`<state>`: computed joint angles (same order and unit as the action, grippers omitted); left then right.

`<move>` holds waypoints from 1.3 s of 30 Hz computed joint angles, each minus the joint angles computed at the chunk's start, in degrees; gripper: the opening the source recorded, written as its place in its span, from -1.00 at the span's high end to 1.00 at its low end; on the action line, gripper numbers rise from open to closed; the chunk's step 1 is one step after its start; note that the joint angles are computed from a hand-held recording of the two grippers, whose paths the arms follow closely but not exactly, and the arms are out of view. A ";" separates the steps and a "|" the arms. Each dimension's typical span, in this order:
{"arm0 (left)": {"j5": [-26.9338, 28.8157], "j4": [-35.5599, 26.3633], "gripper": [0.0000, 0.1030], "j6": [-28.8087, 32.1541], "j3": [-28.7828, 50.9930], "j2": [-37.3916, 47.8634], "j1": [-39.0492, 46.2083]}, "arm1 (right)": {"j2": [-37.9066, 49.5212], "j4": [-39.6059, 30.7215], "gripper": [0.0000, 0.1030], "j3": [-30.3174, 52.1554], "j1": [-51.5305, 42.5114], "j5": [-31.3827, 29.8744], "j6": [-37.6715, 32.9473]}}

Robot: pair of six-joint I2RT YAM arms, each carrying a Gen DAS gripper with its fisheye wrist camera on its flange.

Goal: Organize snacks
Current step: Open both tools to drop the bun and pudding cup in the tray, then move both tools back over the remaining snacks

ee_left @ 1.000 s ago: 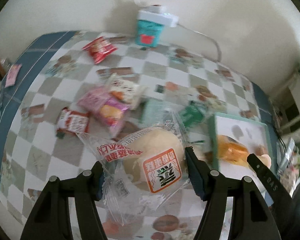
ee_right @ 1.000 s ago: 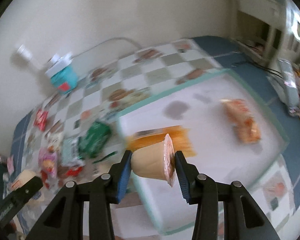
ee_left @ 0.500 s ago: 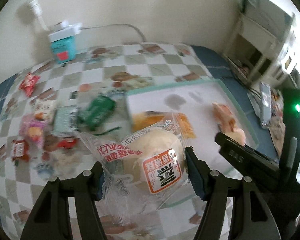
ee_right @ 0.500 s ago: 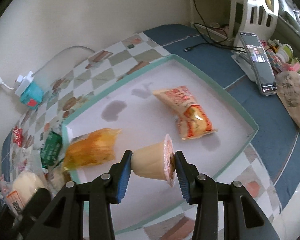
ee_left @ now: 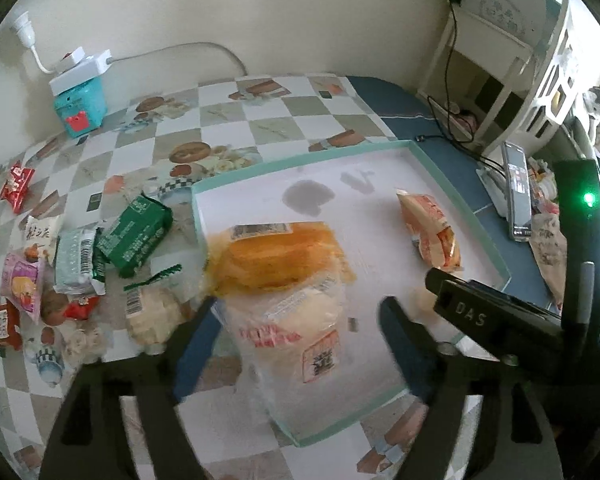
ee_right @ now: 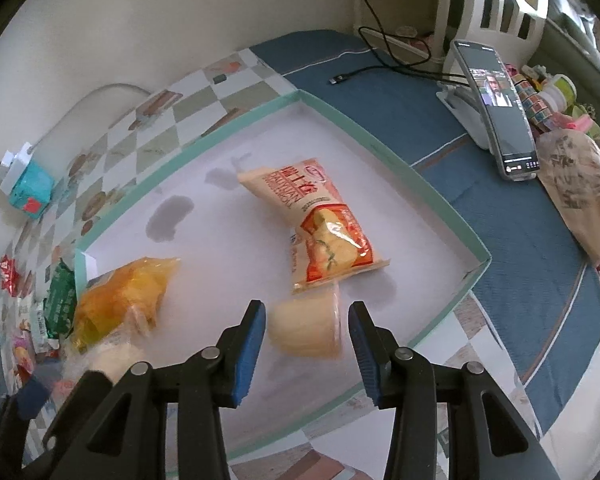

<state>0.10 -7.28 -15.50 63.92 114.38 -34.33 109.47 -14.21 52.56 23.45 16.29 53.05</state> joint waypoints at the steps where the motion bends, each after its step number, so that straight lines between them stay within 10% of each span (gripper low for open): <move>1: 0.27 0.08 -0.70 -0.21 -0.10 -0.14 0.36 | 0.07 -0.24 -0.26 0.09 -0.07 -0.08 0.12; 16: -4.04 -7.10 -0.99 -7.74 -2.69 -5.08 21.08 | 3.00 -5.85 -1.00 7.54 6.65 4.23 -0.97; 39: -3.34 -10.25 -0.99 -5.85 -3.41 -3.51 45.75 | 27.95 -26.25 -1.00 58.52 22.10 7.26 1.54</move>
